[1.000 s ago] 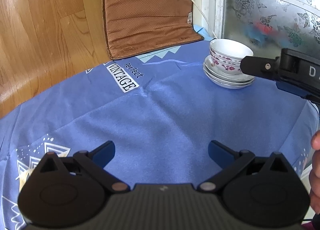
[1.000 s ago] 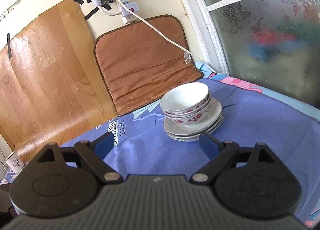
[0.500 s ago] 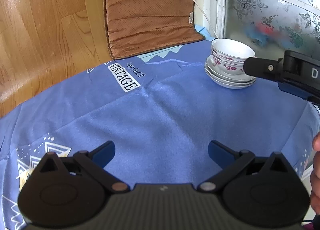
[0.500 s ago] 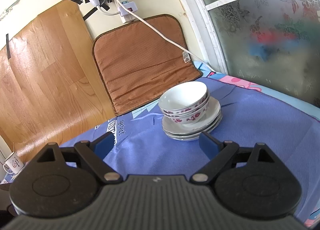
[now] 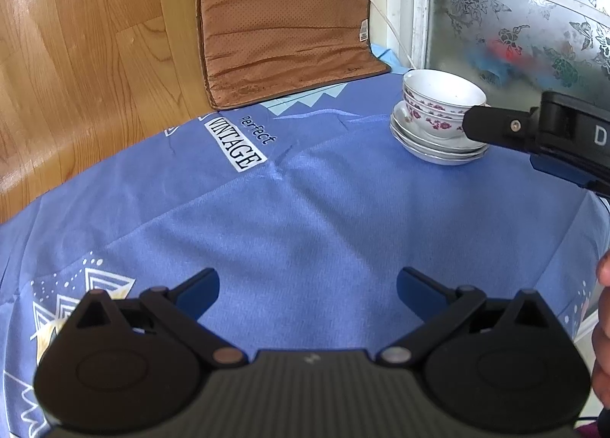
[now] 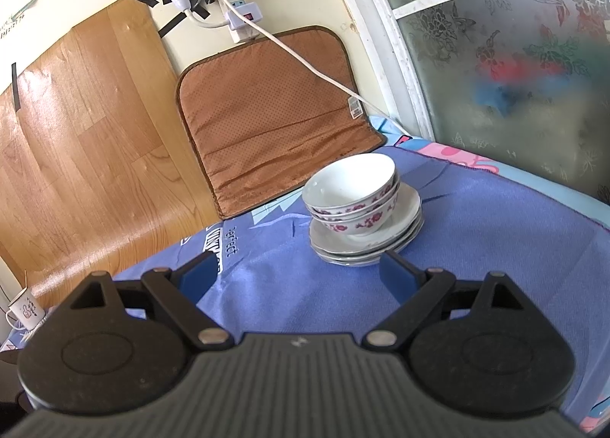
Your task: Organize plates and bowls
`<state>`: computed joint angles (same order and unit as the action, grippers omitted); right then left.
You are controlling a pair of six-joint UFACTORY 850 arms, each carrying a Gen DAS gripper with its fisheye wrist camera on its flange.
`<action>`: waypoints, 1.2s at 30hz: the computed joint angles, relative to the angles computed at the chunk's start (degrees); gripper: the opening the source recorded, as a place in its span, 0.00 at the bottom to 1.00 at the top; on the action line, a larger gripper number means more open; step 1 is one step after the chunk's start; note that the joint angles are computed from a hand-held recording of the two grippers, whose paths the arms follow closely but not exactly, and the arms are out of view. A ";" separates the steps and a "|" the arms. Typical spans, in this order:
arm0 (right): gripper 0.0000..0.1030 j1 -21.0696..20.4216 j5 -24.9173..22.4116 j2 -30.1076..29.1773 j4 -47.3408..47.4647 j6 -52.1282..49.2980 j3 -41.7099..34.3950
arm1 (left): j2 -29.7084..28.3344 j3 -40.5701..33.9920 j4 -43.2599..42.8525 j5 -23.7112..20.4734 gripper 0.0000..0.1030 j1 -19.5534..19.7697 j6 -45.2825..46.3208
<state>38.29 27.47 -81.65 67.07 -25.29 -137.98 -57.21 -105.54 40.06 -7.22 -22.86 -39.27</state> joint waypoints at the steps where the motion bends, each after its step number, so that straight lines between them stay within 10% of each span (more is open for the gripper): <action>1: 0.91 0.00 -0.01 -0.02 0.01 -0.01 -0.04 | -0.02 -0.02 0.04 -0.04 1.00 -0.02 -0.05; 36: 0.91 0.02 -0.21 -0.20 0.17 -0.45 -0.29 | -0.18 -0.29 -0.60 -0.22 1.00 -0.06 0.64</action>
